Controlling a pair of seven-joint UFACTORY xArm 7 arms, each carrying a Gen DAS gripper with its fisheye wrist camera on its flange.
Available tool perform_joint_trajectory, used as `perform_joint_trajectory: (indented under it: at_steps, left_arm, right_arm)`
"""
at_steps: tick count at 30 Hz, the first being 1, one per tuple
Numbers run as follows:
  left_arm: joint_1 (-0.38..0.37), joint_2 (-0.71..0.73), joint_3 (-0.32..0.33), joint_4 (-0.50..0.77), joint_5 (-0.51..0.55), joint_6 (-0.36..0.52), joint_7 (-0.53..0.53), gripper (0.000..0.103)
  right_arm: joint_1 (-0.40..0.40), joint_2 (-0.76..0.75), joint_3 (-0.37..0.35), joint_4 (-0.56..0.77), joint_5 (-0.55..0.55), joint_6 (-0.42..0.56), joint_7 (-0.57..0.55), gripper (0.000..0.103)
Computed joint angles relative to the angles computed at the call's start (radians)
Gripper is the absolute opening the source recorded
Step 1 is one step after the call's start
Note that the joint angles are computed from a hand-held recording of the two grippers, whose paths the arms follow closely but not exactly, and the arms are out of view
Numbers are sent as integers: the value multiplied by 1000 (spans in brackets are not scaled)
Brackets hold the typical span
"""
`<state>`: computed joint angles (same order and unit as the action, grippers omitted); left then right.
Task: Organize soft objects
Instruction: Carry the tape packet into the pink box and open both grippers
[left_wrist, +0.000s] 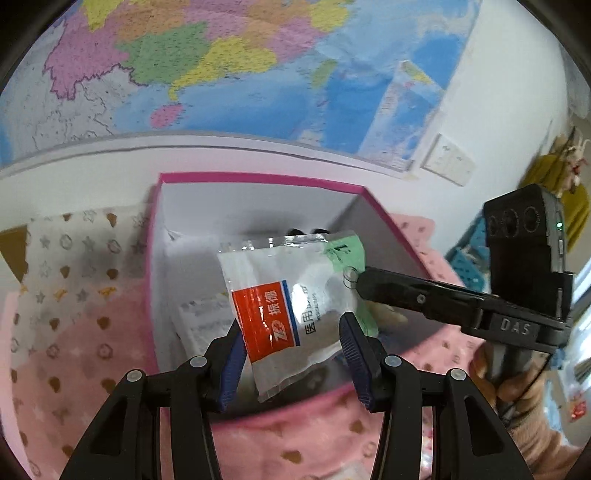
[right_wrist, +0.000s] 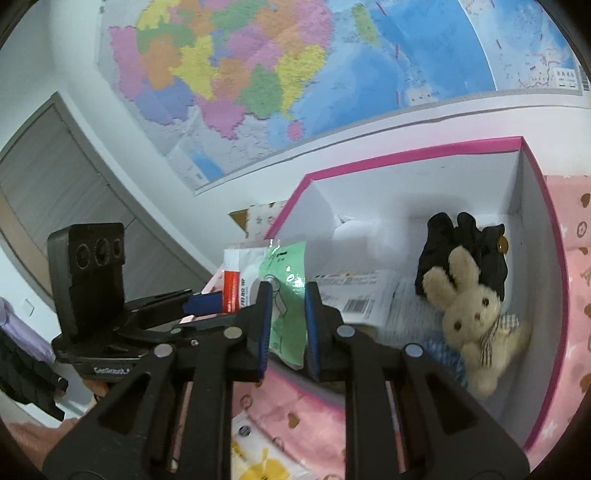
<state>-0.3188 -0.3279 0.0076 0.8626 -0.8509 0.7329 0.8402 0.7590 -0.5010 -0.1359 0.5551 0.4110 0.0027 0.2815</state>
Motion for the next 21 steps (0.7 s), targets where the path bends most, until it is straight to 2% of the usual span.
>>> perform_joint_trajectory:
  at_steps: [2,4,5,7,9,11,17,21]
  left_arm:
    - [6,37,-7,27,17,0,-28,49]
    - [13,66,-26,43,43,-32,-57,49]
    - [17,79,-37,47,59,-51,-80,49]
    - [24,115,-47,63,84,-76,-122,49]
    - [30,134,-48,68,90,-88,-144,49]
    - [33,135,-48,55,82,-109,-137,49]
    - [11,66,-36,-11,32,-154,-60,50]
    - [-18,-11,-8,-67,-9,-155,0,50]
  right_arm:
    - [25,33,-39,25,11,7,-14,20]
    - [-1,69,-29,48,18,20,-9,23]
    - [-45,85,6,57,20,31,3,25]
    - [-188,113,118,74,-31,68,89,32]
    - [-232,124,156,74,-49,54,115,47]
    - [-284,117,203,69,-88,57,146,48]
    - [-285,67,224,26,-136,72,163,48]
    - [-247,25,208,-14,-135,54,167,48]
